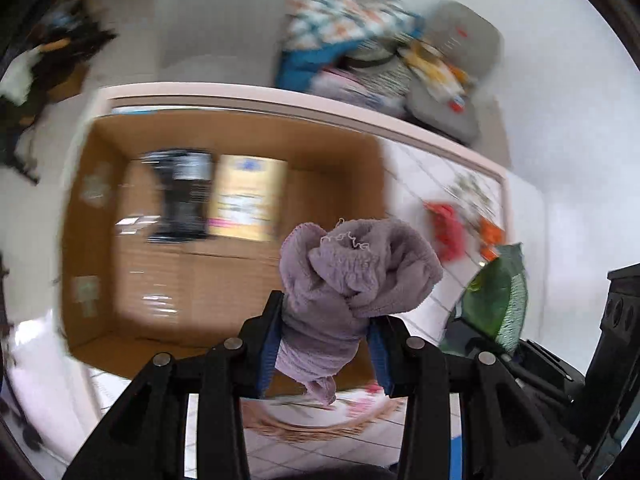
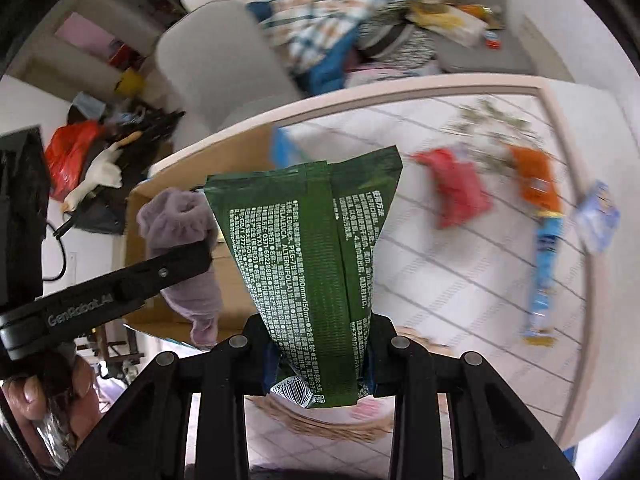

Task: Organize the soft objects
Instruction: 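Lower the sock and green bag into the box and release both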

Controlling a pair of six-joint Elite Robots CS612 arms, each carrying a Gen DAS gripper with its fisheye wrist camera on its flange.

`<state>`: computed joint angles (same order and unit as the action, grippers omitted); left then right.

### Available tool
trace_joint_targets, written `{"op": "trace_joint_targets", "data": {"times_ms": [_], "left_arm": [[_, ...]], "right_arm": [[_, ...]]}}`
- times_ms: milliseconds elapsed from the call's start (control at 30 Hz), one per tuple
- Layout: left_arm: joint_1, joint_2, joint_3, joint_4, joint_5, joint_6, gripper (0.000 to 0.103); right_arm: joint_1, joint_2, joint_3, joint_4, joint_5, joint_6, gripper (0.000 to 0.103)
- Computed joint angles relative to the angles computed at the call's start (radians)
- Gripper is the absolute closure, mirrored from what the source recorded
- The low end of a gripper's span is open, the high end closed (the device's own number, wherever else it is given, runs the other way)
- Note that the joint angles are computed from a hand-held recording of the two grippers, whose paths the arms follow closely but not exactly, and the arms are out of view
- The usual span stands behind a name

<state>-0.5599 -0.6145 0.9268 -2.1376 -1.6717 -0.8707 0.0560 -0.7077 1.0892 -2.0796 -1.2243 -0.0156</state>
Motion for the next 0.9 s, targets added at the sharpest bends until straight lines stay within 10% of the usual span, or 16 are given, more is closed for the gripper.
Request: {"op": "trace_joint_targets", "data": {"times_ms": [433, 800, 900], "left_arm": [[0.114, 0.035, 0.009, 0.148, 0.059, -0.042, 0.067], [0.14, 0.127, -0.131, 0.284, 0.005, -0.017, 0.064], [0.141, 0.122, -0.123, 0.265, 0.009, -0.012, 0.049]], "right_arm": [[0.117, 0.244, -0.354, 0.213, -0.126, 0.092, 0.069], [0.145, 0.381, -0.56, 0.297, -0.237, 0.132, 0.068], [0.146, 0.389, -0.576, 0.3, -0.244, 0.131, 0.056]]}}
